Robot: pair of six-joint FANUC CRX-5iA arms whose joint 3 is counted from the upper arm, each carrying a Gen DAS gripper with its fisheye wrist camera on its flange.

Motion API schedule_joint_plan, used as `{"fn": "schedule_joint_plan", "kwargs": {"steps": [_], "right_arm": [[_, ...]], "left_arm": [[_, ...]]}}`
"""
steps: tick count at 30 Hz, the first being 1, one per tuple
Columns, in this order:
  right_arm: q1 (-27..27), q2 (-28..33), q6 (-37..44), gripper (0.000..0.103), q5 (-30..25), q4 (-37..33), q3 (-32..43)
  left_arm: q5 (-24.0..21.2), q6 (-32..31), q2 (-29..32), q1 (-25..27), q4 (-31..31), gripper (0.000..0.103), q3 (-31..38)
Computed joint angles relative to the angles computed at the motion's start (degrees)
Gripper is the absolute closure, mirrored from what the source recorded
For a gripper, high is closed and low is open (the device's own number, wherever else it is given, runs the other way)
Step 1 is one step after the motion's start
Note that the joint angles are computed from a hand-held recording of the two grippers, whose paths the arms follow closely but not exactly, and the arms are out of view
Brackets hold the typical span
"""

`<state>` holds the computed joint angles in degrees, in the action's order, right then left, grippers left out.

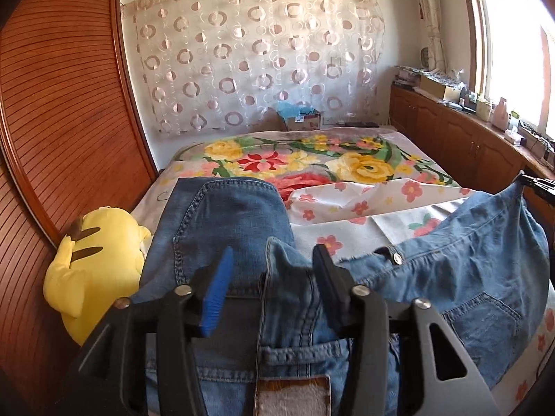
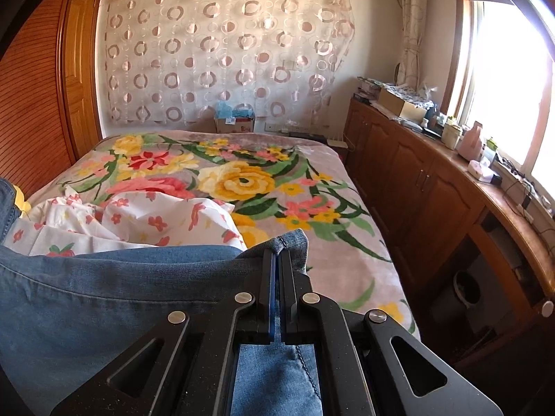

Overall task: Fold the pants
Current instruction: 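Lower the folded jeans and open both grippers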

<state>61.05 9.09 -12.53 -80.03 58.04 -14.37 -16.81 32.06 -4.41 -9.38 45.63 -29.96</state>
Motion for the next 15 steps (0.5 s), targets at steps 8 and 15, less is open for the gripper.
{"fn": "schedule_joint_plan", "kwargs": {"steps": [8,15], "right_arm": [[2.45,-0.66,-1.66,0.064,-0.60,0.03,0.14],[8.04,-2.73,-6.05,0.063,1.54,1.25,-3.17]], "left_arm": [[-3.19,-6.04,-2.42,0.22,6.99,0.018,-3.33],[-2.89,-10.43,-6.56,-0.52,9.60,0.018,-8.15]]}}
